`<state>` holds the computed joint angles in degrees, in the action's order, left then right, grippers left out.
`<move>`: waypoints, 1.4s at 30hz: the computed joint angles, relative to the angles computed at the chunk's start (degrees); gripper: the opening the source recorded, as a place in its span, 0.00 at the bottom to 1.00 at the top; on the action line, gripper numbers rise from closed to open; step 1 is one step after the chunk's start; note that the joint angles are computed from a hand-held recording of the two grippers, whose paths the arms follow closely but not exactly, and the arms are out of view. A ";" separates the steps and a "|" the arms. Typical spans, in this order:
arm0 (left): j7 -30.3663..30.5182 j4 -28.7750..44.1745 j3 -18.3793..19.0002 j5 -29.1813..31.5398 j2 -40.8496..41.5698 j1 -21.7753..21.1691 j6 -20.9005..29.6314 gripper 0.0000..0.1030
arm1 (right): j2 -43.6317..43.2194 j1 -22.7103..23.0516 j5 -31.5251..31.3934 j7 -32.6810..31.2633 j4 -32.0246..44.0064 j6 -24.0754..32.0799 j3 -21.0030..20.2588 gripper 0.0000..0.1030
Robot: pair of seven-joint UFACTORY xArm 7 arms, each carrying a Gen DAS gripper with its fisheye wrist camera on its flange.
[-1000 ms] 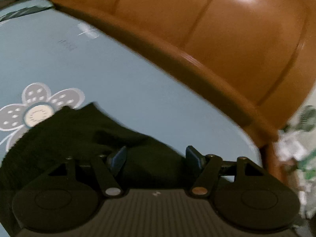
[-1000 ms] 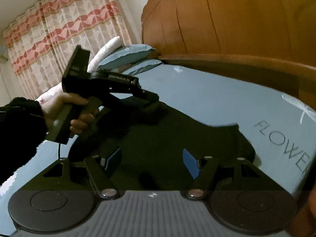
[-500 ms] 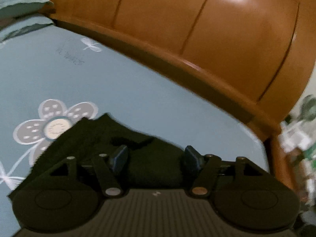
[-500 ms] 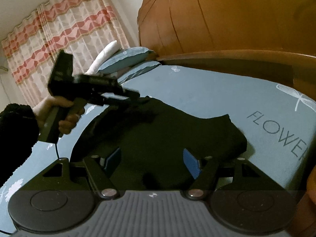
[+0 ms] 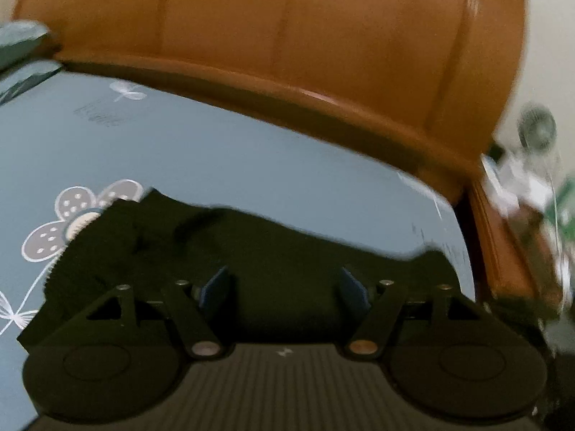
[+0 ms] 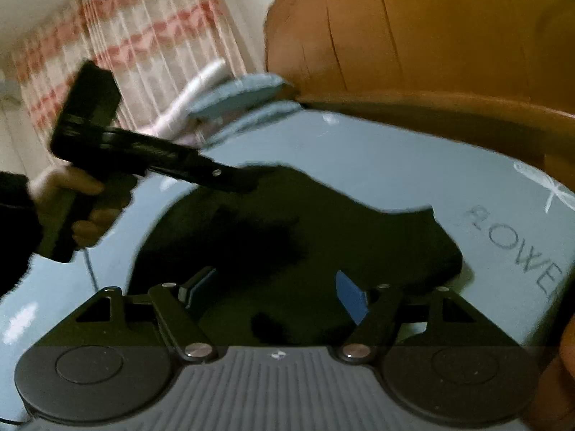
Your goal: Fold clothes
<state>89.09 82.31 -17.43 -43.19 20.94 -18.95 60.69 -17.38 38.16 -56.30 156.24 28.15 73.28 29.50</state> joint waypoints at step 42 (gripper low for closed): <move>0.45 -15.86 8.89 -3.42 -12.24 8.88 12.69 0.68 | -6.95 -1.73 11.42 -12.36 -3.68 1.58 -1.17 0.76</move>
<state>89.55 66.45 -8.54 -46.61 8.70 -10.07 73.38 -24.33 36.43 -44.88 143.89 24.46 74.86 28.33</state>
